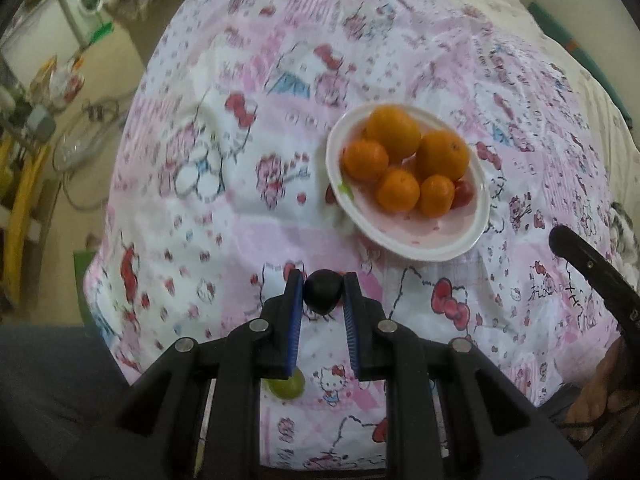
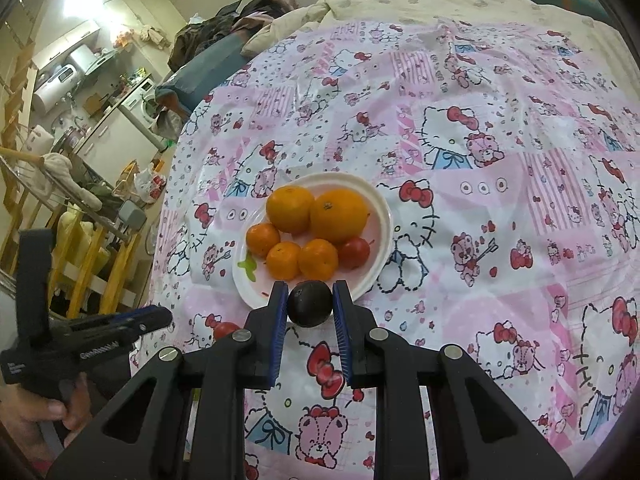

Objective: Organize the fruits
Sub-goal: 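Carry both black grapes over the plate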

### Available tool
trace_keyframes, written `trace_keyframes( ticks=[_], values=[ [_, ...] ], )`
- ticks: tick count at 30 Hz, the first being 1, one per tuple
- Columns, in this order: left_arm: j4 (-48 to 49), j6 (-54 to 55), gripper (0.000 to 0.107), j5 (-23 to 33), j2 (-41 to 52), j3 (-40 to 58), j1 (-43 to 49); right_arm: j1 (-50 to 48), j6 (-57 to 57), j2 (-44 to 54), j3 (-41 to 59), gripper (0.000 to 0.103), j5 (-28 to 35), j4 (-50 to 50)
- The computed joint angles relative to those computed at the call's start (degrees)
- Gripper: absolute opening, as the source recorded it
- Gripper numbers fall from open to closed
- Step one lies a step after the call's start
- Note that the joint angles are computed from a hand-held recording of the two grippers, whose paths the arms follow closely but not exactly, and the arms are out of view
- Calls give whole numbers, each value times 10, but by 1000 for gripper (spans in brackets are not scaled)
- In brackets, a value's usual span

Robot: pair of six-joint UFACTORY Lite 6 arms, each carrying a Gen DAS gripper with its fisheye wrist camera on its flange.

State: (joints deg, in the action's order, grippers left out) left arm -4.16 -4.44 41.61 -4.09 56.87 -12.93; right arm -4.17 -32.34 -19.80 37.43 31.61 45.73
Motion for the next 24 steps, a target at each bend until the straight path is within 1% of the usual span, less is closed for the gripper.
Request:
trace_keyframes(
  ticks=[6, 13, 16, 24],
  values=[
    [20, 20, 16, -2, 27, 54, 8, -12, -10, 0, 2, 24, -5, 10],
    [16, 47, 16, -2, 73, 117, 16, -14, -12, 7, 8, 24, -22, 20],
    [-12, 74, 16, 4, 102, 155, 29, -23, -25, 17, 13, 24, -20, 32],
    [-26, 107, 16, 4, 167, 224, 34, -46, -58, 81, 54, 24, -26, 52]
  ],
)
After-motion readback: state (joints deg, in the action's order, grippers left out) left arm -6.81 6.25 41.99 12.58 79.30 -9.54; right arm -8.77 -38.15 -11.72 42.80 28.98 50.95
